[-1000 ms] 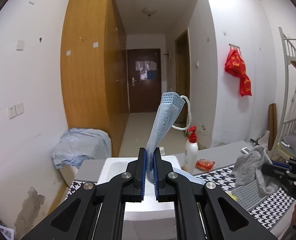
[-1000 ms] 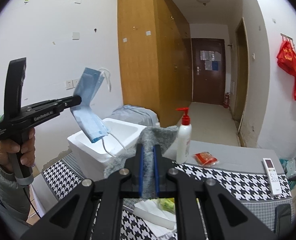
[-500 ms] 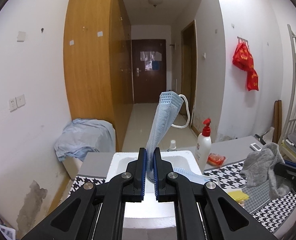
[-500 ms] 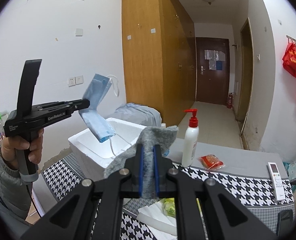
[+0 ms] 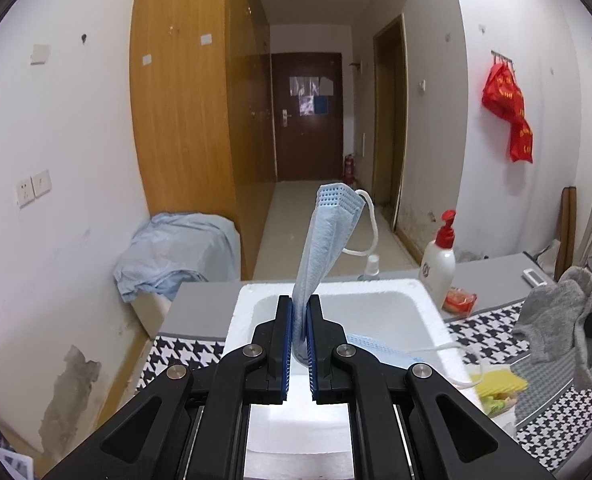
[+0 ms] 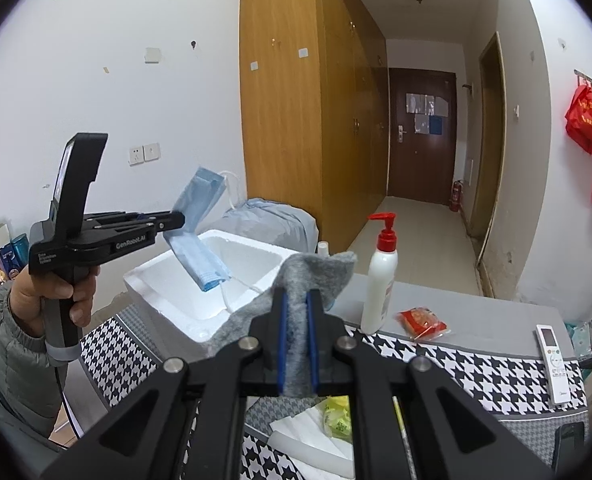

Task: Organize soft objects
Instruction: 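Carry the mask over the white foam box and release it inside, then carry the grey cloth with the right gripper into the foam box and release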

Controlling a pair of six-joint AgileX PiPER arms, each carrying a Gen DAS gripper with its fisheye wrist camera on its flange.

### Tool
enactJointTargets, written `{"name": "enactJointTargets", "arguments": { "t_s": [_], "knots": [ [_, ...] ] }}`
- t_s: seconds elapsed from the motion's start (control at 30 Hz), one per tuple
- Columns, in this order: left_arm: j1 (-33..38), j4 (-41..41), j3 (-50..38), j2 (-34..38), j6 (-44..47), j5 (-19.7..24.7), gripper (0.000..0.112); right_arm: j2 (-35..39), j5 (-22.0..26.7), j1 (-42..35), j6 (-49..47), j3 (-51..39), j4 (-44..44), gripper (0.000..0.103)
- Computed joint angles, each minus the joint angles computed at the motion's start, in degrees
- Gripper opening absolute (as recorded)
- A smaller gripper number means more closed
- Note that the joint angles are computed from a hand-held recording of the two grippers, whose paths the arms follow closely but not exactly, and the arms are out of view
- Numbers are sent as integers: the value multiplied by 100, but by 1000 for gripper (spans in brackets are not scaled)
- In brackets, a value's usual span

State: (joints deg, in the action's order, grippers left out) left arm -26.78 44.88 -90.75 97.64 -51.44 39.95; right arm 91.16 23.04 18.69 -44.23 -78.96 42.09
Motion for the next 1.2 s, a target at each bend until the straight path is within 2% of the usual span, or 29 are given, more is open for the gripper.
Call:
{"name": "enactJointTargets", "arguments": {
  "t_s": [0.07, 0.13, 0.27, 0.33, 0.4, 0.5, 0.63, 1.2],
  "knots": [
    [66, -171, 24, -15, 142, -64, 25, 59, 18, 27, 138, -73, -122, 12],
    [88, -150, 73, -40, 94, -88, 67, 97, 24, 65, 271, -136, -253, 12],
    [100, 121, 296, -168, -207, -191, 72, 114, -2, 109, 391, -170, -389, 12],
    [137, 49, 422, -256, -212, -327, 84, 128, -13, 139, 478, -198, -482, 12],
    [106, 361, 645, -400, -589, -385, 92, 132, -40, 191, 612, -225, -627, 12],
    [19, 928, 1011, -661, -1104, -445, 99, 120, -86, 255, 762, -242, -792, 12],
    [4, 1118, 1271, -920, -1267, -500, 102, 116, -132, 355, 996, -322, -1030, 12],
    [125, 1663, 2079, -1728, -1851, -515, 102, 474, -72, 812, 1911, -945, -2032, 12]
  ]
}}
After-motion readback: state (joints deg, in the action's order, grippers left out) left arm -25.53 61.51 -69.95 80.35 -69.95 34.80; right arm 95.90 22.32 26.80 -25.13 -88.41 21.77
